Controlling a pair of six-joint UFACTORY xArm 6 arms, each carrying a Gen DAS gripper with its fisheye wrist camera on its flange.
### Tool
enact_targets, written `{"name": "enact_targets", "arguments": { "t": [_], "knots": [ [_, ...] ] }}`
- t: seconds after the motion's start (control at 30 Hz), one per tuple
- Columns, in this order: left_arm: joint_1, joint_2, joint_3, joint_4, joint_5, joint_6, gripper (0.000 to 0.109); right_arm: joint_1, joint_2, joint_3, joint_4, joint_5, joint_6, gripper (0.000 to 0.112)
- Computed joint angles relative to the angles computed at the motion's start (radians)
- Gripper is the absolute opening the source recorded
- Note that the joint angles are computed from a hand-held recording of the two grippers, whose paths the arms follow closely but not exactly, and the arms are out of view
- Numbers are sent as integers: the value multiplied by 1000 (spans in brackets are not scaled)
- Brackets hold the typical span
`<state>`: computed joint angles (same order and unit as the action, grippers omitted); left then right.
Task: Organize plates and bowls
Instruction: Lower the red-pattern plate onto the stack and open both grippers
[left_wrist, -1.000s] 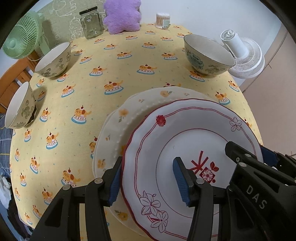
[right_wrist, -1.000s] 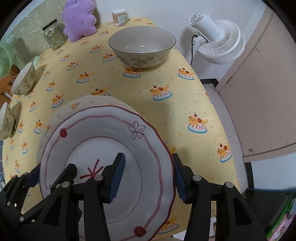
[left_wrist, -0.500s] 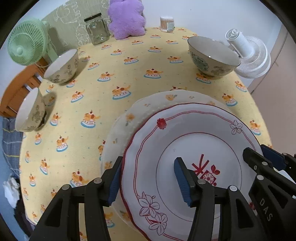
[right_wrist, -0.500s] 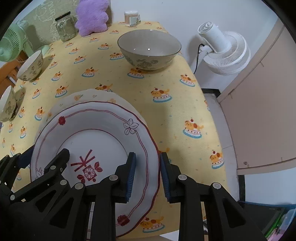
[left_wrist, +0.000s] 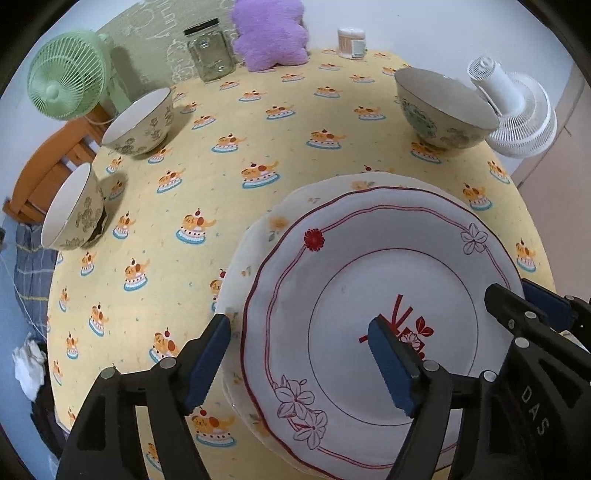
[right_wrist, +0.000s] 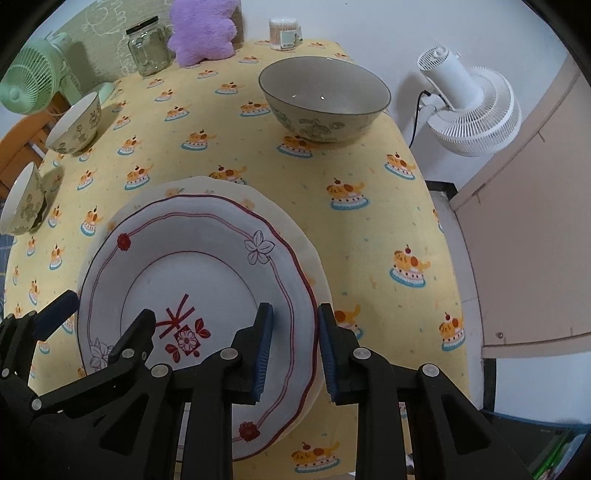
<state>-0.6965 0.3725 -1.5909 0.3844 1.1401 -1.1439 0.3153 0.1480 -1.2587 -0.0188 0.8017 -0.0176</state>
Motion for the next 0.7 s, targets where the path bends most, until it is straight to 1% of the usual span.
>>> {"name": "enact_targets", "arguments": {
  "t": [0.3,0.53,0.6,0.67,0.7],
  "knots": [
    [26,-53,80,-14,-87,-53,81,10,46,-52,-14,-8,-2,29],
    [31,-65,101,-20,-104,-79,81,20,65,-71,-55,-14,9,32],
    [30,-70,110,-22,-110,-91,81,19,66,-72,-60,-11,11,35],
    [27,-80,124,-16,-114,-112,81,17,69,-76,-65,-4,17,47],
    [25,-85,132,-17,-116,-120,81,12,68,-74,-59,-5,17,50]
  ]
}}
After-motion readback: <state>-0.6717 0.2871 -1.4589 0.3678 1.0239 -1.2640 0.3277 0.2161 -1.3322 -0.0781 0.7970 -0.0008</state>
